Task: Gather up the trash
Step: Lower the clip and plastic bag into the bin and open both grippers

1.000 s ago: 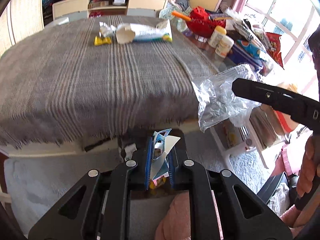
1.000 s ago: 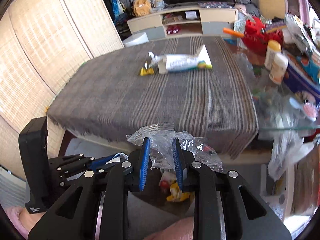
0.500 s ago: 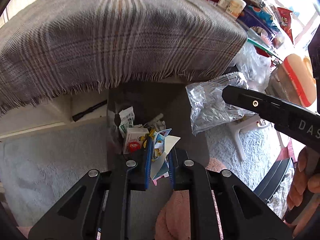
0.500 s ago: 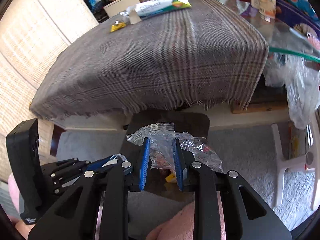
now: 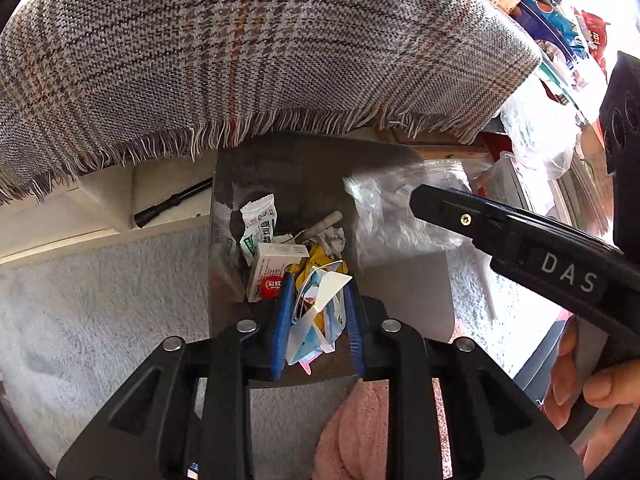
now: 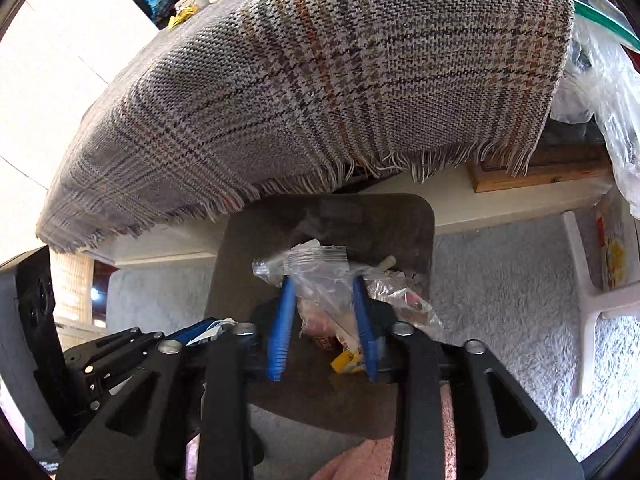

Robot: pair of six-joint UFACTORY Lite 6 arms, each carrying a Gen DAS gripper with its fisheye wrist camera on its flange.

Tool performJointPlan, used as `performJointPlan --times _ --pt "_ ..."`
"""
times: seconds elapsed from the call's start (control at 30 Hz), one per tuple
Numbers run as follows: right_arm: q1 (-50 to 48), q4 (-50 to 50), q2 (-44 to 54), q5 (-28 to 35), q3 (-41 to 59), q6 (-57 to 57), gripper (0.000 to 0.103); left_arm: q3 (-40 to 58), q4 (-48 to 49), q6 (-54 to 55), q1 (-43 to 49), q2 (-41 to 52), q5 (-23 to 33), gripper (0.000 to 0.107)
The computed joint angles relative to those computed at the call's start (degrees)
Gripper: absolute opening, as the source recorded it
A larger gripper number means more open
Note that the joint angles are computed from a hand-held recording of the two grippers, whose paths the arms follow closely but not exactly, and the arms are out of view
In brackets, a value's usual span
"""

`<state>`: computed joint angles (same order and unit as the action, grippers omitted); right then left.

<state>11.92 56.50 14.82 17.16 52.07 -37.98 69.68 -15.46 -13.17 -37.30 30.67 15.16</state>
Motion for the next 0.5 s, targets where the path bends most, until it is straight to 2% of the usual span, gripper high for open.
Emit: performJointPlan --times 0.03,0.1,0.2,0.23,0.27,0.33,0.4,0.5 --pt "0.39 -1.26 0.05 -0.73 0.09 1.59 0.051 -0.06 0.29 -0.51 0.03 -0.14 -0.17 0.034" --pt "0.71 -4.45 -0.5 -1.72 -0.1 5.07 0.057 -0.37 2.75 -3.23 -0.11 -0.84 -0.51 0.04" --pt "0.22 -10.54 -2.01 -1.71 0.03 11.37 0.068 -0.91 8.94 -9.83 -0.69 -2.34 -0.23 0.062" --pt "-0.07 -11.28 -2.9 -1.97 -0.48 12.02 0.076 -1.33 13.46 -14.35 -1.08 -3.18 -0.03 0.072" --pt "-0.31 -12.83 -4.26 -2.3 -1.13 13.5 0.083 -1.94 17.36 -18.28 -1.43 -4.12 0.08 0.077" --pt "-0.68 -17.95 -6.87 -2.88 -2.14 18.15 0.094 -3.07 21.17 -22.28 -1.75 -6.02 0.59 0.091" --pt "-1.25 -22.39 -9.49 -3.12 -3.03 21.69 0.099 -4.09 21.16 -22.62 -1.73 -8.03 1.4 0.095" --pt "-3.05 -20.19 -11.52 -0.25 -2.79 17.99 0.099 -5.16 20.29 -21.6 -1.44 -11.04 2.85 0.095"
